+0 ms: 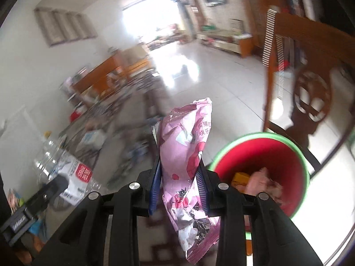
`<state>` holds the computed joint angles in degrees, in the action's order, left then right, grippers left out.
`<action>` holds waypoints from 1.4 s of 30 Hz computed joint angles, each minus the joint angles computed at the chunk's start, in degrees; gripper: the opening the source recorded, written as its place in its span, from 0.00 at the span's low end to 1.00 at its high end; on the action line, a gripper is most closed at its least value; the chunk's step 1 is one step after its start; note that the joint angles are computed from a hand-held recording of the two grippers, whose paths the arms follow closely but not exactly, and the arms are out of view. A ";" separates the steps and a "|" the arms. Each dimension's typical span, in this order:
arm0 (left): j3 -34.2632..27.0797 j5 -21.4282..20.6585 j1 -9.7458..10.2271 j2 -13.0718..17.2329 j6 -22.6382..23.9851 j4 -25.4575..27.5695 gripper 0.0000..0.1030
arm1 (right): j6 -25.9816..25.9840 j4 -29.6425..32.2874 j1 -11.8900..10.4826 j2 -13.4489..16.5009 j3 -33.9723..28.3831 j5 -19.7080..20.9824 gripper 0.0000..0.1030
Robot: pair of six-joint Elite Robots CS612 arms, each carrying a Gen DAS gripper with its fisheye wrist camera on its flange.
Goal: Collect trash
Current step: 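Carry the bottle in the left gripper to the bucket while the right carries the pink wrapper, then open the left gripper over the bucket while the right opens to drop the wrapper, then grasp the white milk carton with the left gripper and lift it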
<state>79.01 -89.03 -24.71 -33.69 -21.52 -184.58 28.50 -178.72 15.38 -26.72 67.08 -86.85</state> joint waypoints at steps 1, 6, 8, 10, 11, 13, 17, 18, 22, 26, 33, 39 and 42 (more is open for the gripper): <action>-1.38 -1.06 -0.40 0.60 0.92 0.49 0.51 | 1.94 -0.34 -0.42 -0.14 0.55 0.05 0.29; -7.01 -7.16 -1.56 3.28 3.14 3.28 0.51 | 10.22 -0.73 -2.15 -0.97 3.16 -1.40 0.29; -9.64 -9.84 -1.93 4.62 3.44 4.87 0.51 | 12.47 -0.80 -2.54 -1.24 3.91 -2.47 0.32; -11.22 -11.08 -2.06 5.49 3.43 6.01 0.64 | 14.58 -0.29 -2.75 -1.43 4.24 -4.14 0.54; -12.09 -11.72 -2.04 6.02 3.22 6.28 0.71 | 16.01 -0.54 -2.83 -1.50 4.53 -4.99 0.66; -12.87 -11.98 -1.86 6.68 2.77 5.58 0.78 | 17.96 -1.43 -2.83 -1.61 5.07 -6.35 0.69; -12.08 -10.57 -1.46 6.47 2.21 5.51 0.81 | 18.67 -1.27 -2.83 -1.60 4.96 -6.76 0.73; -11.88 -9.54 -1.38 6.38 1.95 5.41 0.81 | 18.79 -1.61 -2.83 -1.54 4.88 -6.15 0.74; -11.54 -1.03 -0.17 6.10 -0.54 4.97 0.82 | 17.89 -3.54 -2.48 -0.78 3.69 -2.42 0.76; -14.82 7.14 2.24 6.95 -7.61 10.63 0.83 | 15.07 -1.94 -1.63 0.60 0.22 1.44 0.77; -29.14 17.68 6.40 12.88 -18.71 31.29 0.83 | 13.10 0.24 0.11 4.07 -7.69 8.16 0.77; -43.35 16.42 8.92 19.82 -32.35 46.91 0.87 | 4.79 6.26 1.58 5.77 -13.02 9.81 0.77; -50.93 17.14 9.39 23.54 -36.36 55.27 0.91 | 6.53 5.68 1.44 5.83 -12.77 9.45 0.77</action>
<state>28.08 -71.89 -15.32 -10.15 -57.88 -129.31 35.03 -173.04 16.82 -20.89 54.31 -77.40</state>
